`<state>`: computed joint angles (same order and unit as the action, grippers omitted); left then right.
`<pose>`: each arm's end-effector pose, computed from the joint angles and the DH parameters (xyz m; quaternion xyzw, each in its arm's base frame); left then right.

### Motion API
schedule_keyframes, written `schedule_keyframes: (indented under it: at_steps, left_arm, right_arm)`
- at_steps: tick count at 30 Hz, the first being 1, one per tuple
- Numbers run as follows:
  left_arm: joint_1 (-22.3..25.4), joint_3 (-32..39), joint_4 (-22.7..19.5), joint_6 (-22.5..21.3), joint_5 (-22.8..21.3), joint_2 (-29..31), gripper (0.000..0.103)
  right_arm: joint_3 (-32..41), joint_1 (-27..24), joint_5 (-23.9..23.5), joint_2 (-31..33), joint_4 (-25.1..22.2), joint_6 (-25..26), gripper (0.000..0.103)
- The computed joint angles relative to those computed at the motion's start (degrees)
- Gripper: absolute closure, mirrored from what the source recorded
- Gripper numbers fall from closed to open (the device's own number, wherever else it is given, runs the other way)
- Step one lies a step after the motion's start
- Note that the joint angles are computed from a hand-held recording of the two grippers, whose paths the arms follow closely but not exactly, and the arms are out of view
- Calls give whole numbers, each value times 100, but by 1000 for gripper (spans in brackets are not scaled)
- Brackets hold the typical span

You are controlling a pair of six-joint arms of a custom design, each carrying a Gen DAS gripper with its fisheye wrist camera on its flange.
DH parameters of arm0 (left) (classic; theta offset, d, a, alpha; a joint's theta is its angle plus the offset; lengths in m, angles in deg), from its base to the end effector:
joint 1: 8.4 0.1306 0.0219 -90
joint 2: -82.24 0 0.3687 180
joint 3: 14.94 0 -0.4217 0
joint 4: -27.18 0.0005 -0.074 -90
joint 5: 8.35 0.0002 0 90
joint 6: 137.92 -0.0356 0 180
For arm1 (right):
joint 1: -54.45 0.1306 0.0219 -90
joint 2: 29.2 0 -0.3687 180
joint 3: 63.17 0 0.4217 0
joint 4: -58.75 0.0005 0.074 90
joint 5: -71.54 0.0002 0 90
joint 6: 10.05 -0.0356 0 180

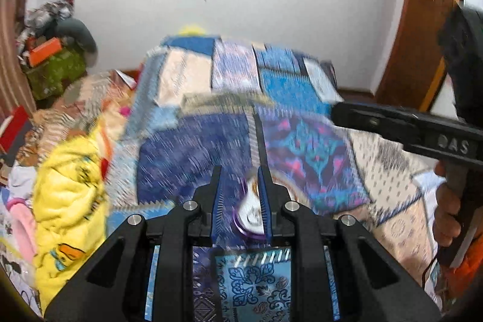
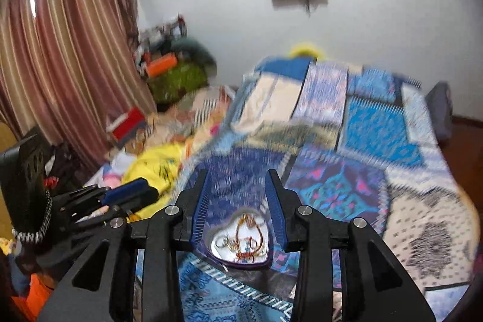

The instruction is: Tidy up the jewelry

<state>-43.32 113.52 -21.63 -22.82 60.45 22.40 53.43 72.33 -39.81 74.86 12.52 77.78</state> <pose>0.5858 -0.3939 0.4405 -0.0003 0.8960 -0.0611 0.4398 0.5788 0.1998 0.5202 -0.2050 0.8463 0.2415 0.4282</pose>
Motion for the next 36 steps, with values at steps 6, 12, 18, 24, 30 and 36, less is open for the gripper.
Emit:
schedule_keyframes:
  at_steps: [6, 12, 18, 24, 30, 36]
  left_arm:
    - [-297, -521, 840, -298, -861, -794, 82]
    - [-745, -1114, 1880, -932, -1654, -1476, 68]
    - [-1145, -1502, 2614, -1591, -2378, -1812, 41]
    - [-1328, -1817, 2964, -1698, -2711, -2032, 5]
    - [-1374, -1846, 2863, -1599, -2839, -2044, 1]
    - [-1438, -1928, 2832, -1500, -2914, -2105, 1]
  right_arm:
    - [-1098, 124, 528, -1278, 1345, -209, 70]
    - [-1892, 370, 1067, -2149, 2064, -292, 70]
    - [-2211, 594, 1737, -2422, 2223, -315, 40]
    - [-2483, 696, 2344, -2633, 2517, -367, 3]
    - [-2597, 771, 2551, -2788, 2492, -303, 1]
    - [-2751, 785, 2566, -2918, 2472, -246, 1]
